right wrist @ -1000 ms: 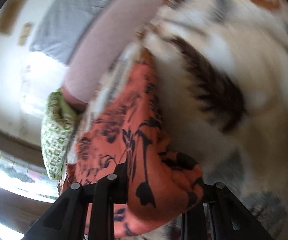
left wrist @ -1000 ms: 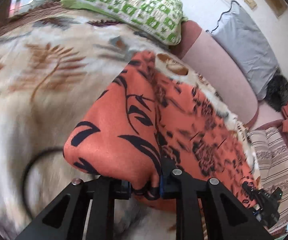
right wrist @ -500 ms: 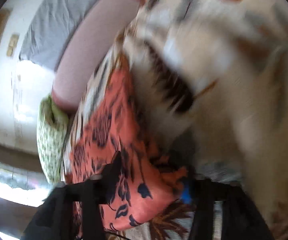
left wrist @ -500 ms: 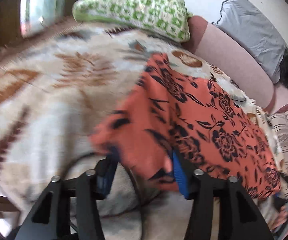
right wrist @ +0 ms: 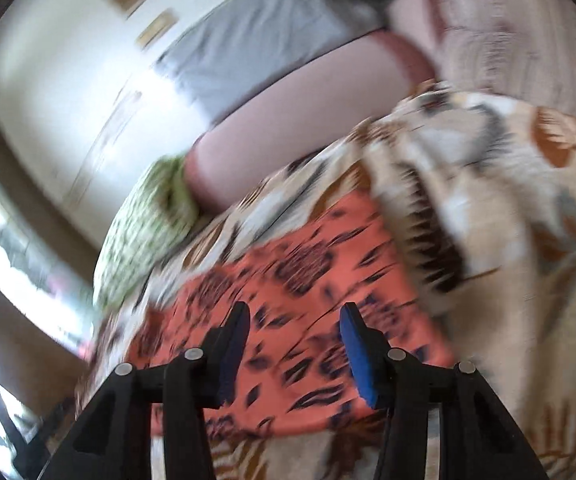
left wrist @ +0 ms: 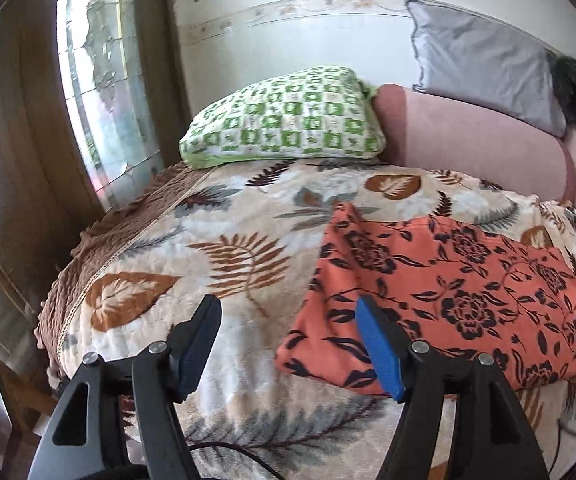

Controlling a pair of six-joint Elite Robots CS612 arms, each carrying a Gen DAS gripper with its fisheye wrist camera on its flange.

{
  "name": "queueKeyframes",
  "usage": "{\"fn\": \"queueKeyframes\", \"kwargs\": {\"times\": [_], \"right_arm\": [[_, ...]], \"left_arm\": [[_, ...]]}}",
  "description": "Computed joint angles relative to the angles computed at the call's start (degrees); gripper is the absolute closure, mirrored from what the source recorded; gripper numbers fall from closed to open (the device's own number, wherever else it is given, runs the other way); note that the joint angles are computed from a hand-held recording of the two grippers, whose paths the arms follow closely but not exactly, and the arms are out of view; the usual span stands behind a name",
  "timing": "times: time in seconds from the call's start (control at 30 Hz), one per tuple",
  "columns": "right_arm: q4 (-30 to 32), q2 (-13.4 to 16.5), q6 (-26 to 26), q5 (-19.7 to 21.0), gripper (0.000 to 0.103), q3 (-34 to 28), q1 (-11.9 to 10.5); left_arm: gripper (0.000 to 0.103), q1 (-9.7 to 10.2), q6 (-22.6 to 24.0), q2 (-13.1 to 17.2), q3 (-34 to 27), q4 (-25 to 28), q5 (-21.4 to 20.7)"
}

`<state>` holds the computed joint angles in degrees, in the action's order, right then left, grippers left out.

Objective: Fold small clothes

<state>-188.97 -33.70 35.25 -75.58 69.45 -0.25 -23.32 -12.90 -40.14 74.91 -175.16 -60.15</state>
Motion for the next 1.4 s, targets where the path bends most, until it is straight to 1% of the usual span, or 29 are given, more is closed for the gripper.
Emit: {"fn": "queueKeyframes", "kwargs": {"times": [0.1,0.17,0.23,0.3,0.33,0.37,0.4,0.43,0.47,0.53,0.6,0.63,0.7,0.73,0.77,0.83,0.87,0.93,0.97,1.03,1.07,1.1,1.13,1.17,1.2,1.23,1.3,1.37,1.4], "right_arm": [[2.9,0.8,-3.5,1.1,0.054,-1.7,0.9],[3.9,0.5,-4.7,2.0,0.054,-1.2,0.8],[5.8,0.4,-5.4,1.9,0.054,-1.0,1.0],[9.5,0.4,-5.6,2.6,0.054,-1.1,0.8],[14.1,0.5,-5.7,2.8,0.054,-1.6,0.7],[18.3,0.8,-5.7,3.1,0.055,-2.5,0.7],[20.7,1.3,-5.4,3.6,0.055,-3.3,0.7],[20.6,1.5,-5.4,3.1,0.055,-3.5,0.7],[20.7,1.3,-6.3,2.6,0.054,-3.5,0.9],[21.6,1.2,-8.3,1.7,0.054,-3.7,1.1],[21.1,0.9,-7.9,2.4,0.055,-3.4,0.9],[19.6,0.9,-6.7,3.5,0.055,-3.3,0.5],[16.6,1.0,-5.3,3.4,0.055,-3.6,0.2],[15.3,1.3,-5.0,3.4,0.055,-4.3,0.0],[14.3,1.7,-4.7,3.9,0.055,-5.3,-0.3],[14.7,3.0,-4.6,3.7,0.055,-8.5,-0.7],[15.8,3.7,-4.9,3.4,0.055,-10.4,-0.7],[19.7,6.0,-6.4,4.2,0.055,-15.4,-1.0],[21.5,6.9,-6.4,4.3,0.055,-17.3,-1.1],[25.9,9.2,-5.5,4.6,0.055,-21.8,-1.5],[28.7,10.4,-5.5,4.0,0.054,-24.0,-1.5],[32.4,11.5,-5.9,2.8,0.054,-26.2,-1.5],[35.0,12.6,-5.9,2.9,0.054,-28.1,-1.6],[35.2,12.9,-5.6,3.9,0.054,-28.5,-1.8],[34.4,12.6,-5.7,3.8,0.054,-27.9,-1.8],[33.1,11.7,-6.7,3.5,0.055,-26.6,-1.7],[28.8,10.0,-7.5,2.4,0.054,-23.1,-1.4],[25.8,7.6,-8.7,3.0,0.054,-18.7,-1.3],[23.8,6.1,-8.6,3.7,0.054,-15.9,-1.3]], "left_arm": [[0.033,-0.51,0.2,0.2,-0.7,1.2,0.1],[0.033,-0.72,0.2,0.8,-1.8,1.9,-0.6],[0.030,-0.81,0.4,1.8,-3.3,3.1,-1.3],[0.028,-0.83,0.4,3.6,-6.1,6.3,-1.4],[0.028,-0.72,0.4,4.7,-7.8,8.9,-1.7],[0.028,-0.55,0.1,5.6,-9.4,11.8,-2.3],[0.028,-0.21,-1.3,7.0,-11.8,17.2,-2.9],[0.028,0.19,-2.7,8.2,-13.7,21.4,-3.8],[0.026,0.83,-4.6,9.1,-14.8,23.2,-6.1],[0.025,0.93,-5.9,8.7,-14.5,21.8,-6.4],[0.025,0.88,-5.0,8.7,-15.7,24.3,-6.9],[0.025,0.77,-4.1,8.7,-16.1,23.7,-6.6],[0.024,0.66,-2.2,9.0,-17.2,20.6,-6.4],[0.023,0.77,-2.2,9.4,-18.4,20.4,-7.1],[0.023,0.98,-3.1,10.2,-20.9,21.8,-8.3],[0.023,1.46,-5.4,12.3,-26.2,26.1,-10.4],[0.020,1.81,-6.6,13.7,-29.5,28.9,-11.8],[0.019,2.40,-8.9,16.6,-35.5,34.9,-13.3],[0.019,2.68,-10.8,18.7,-39.8,39.8,-13.1],[0.019,3.06,-12.9,22.0,-45.6,46.4,-12.4],[0.017,3.15,-13.1,23.4,-48.1,49.4,-11.9],[0.011,3.07,-12.8,23.9,-48.7,50.2,-10.8],[0.010,3.00,-12.6,23.6,-47.7,49.0,-10.2],[0.010,2.98,-12.8,22.5,-45.3,46.7,-10.4],[0.010,3.01,-12.8,21.6,-43.7,46.1,-11.1],[0.010,3.02,-12.7,20.7,-42.3,45.8,-11.7],[0.011,2.72,-11.5,17.9,-37.2,42.9,-10.7],[0.010,2.01,-9.0,14.2,-30.0,36.7,-8.7],[0.010,1.94,-7.6,13.0,-27.6,34.4,-8.8]]}}
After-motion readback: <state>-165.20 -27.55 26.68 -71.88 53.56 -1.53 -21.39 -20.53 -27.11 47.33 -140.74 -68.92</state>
